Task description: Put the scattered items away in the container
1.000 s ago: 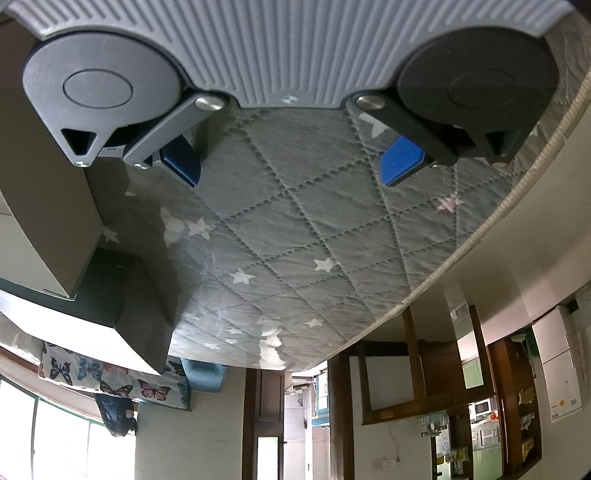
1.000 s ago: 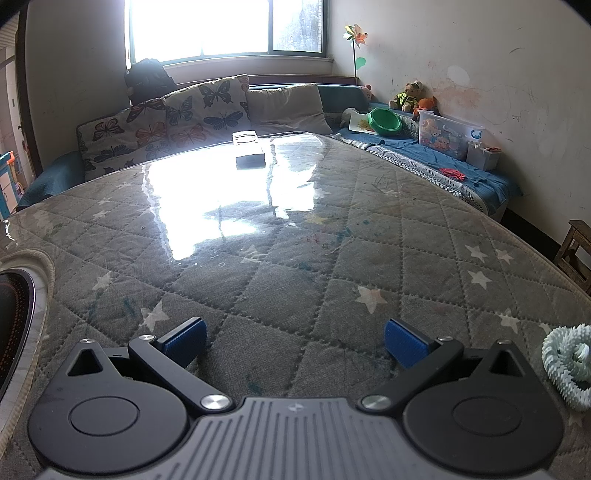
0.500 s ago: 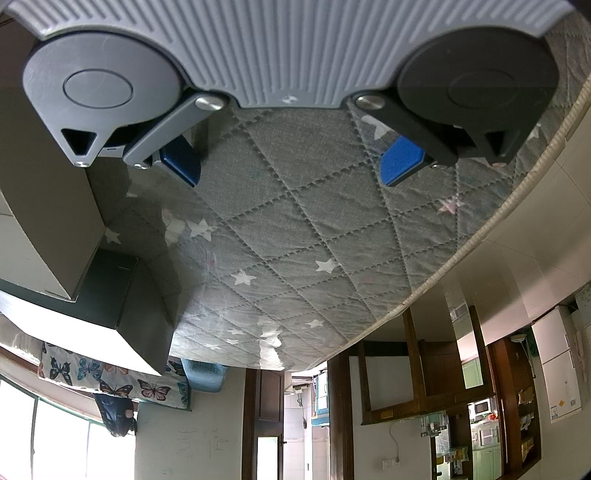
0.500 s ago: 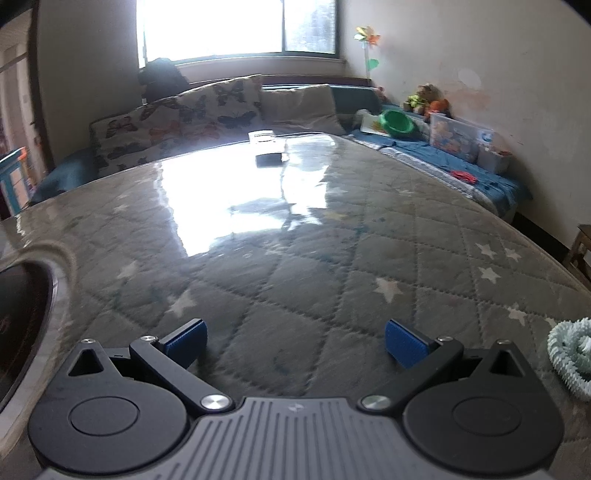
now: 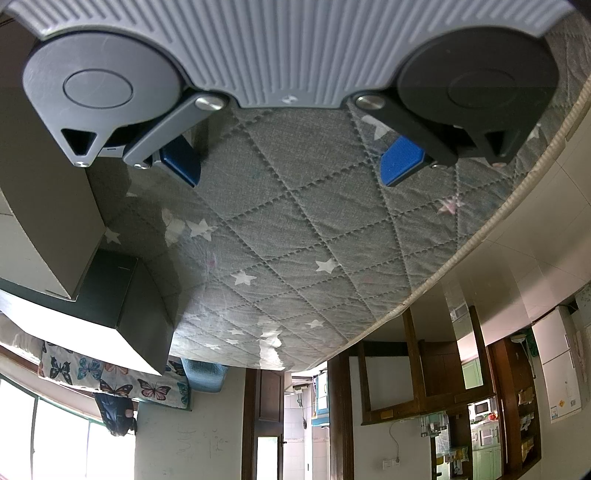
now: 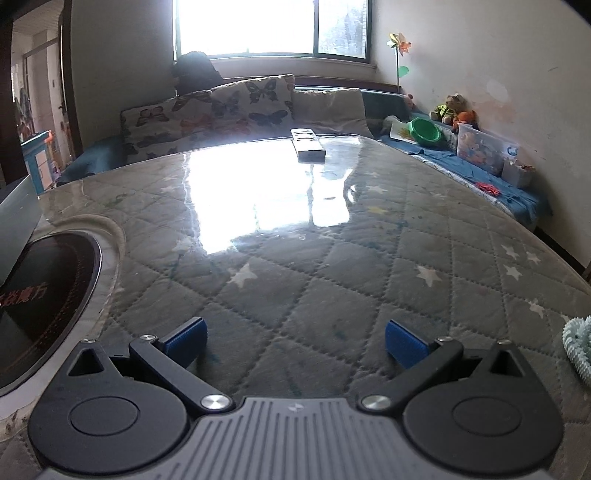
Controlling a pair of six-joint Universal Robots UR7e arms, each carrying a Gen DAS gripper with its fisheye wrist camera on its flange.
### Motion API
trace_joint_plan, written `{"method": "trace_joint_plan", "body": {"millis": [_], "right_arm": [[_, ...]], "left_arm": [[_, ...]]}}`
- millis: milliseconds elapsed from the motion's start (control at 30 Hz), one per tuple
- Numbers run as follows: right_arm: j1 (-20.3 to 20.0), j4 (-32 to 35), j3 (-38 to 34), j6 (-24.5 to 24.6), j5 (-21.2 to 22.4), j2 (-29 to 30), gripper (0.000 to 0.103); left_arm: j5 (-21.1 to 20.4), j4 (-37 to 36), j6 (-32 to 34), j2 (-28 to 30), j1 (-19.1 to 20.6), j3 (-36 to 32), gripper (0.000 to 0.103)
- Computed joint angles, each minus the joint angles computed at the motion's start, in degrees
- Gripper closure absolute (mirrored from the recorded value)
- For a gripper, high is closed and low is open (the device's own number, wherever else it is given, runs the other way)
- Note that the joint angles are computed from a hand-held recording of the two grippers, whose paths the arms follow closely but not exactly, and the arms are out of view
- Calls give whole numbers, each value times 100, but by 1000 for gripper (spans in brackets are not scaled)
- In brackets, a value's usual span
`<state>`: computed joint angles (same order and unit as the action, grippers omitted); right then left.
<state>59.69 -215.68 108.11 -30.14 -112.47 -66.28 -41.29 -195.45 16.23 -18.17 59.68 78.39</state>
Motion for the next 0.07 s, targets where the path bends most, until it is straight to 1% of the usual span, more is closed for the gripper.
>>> {"method": "trace_joint_plan", "body": {"millis": [67], "right_arm": [[-1,-5,10,31,7,0,0]], "left_arm": [[5,-2,6,-1,0,5,0]]}}
